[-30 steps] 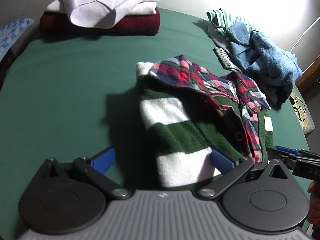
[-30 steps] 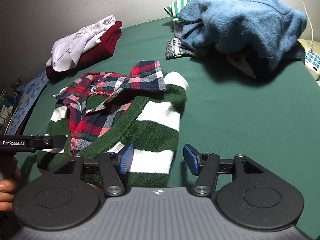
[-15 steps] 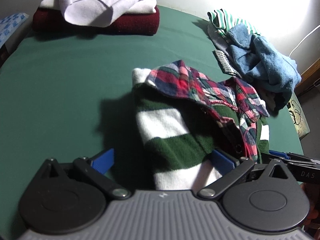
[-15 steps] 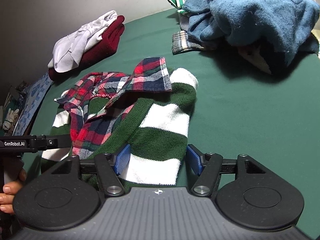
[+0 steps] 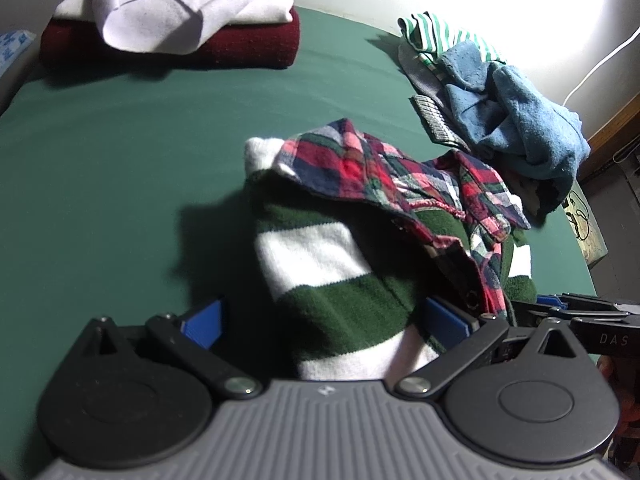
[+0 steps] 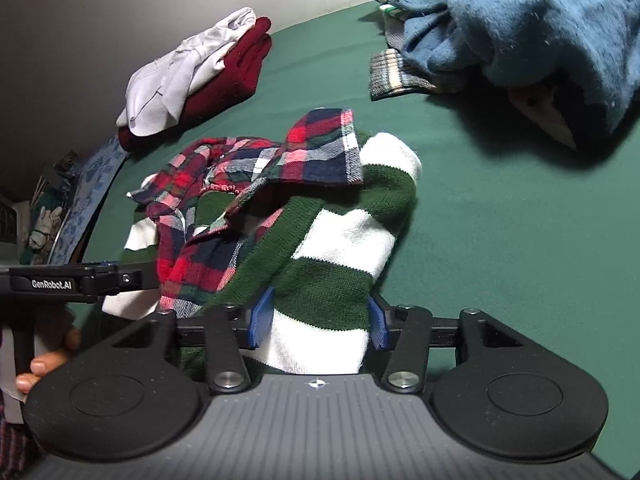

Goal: Fold clothes
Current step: 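Grasp the striped cardigan hem with the left gripper while the right gripper grasps it too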

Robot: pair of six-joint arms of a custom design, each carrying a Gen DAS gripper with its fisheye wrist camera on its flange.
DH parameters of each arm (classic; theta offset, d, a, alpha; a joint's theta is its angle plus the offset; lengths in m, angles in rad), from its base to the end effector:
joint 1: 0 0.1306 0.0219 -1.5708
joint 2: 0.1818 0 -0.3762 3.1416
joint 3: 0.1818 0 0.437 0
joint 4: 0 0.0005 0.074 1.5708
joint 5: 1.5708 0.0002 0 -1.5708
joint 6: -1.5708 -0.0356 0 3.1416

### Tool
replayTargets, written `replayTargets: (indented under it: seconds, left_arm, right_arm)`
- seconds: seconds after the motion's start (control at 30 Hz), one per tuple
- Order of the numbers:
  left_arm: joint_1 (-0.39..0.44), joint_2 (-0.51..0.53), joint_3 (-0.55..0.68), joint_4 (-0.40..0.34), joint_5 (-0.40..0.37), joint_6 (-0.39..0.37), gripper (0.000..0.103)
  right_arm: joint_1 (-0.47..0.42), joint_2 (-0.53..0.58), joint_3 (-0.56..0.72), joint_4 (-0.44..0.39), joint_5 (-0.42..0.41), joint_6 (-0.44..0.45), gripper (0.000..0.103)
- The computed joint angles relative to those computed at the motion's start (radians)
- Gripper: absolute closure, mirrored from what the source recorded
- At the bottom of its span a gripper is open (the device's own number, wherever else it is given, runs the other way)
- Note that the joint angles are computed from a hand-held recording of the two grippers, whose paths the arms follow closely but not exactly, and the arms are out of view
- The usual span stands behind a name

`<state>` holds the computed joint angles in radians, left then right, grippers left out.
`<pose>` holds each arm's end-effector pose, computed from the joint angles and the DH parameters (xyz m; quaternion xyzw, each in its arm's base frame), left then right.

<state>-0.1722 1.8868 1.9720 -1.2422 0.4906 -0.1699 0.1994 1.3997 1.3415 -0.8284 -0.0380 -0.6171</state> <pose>0.6661 -0.1334 0.4017 0.2108 0.9270 -0.2379 0.1990 0.5206 0.1061 0.3963 0.1891 0.9227 0.1496 0.3007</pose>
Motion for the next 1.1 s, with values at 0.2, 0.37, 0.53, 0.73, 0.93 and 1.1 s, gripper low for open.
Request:
replayTargets:
  seconds: [0.2,0.37,0.53,0.73,0.93,1.1]
  left_arm:
    - [0.002,0.024,0.037,-0.035,0.012,-0.019,0.001]
    - [0.002,0.048,0.077,-0.061,0.013,-0.025,0.000]
    - [0.008,0.057,0.094,-0.060,0.004,-0.008,0.001]
    - [0.004,0.074,0.115,-0.070,0.000,-0.021,0.001]
    - [-0.004,0.081,0.120,-0.055,0.005,-0.040,0.001]
    - [-0.018,0.070,0.096,-0.019,0.001,-0.062,0.001]
  right_arm:
    - [-0.014,0.002,-0.003,-0.002,0.007,0.003,0.034]
    - [-0.032,-0.002,-0.002,0.004,-0.042,0.001,0.035]
    - [-0.038,-0.021,-0.002,0.012,-0.058,0.022,0.040]
    - [-0.045,0.008,0.017,-0.004,-0.051,0.029,0.039]
    - [-0.067,0.035,0.014,0.060,-0.113,0.007,0.032]
    - [-0.063,0.073,0.064,0.030,-0.132,0.053,0.038]
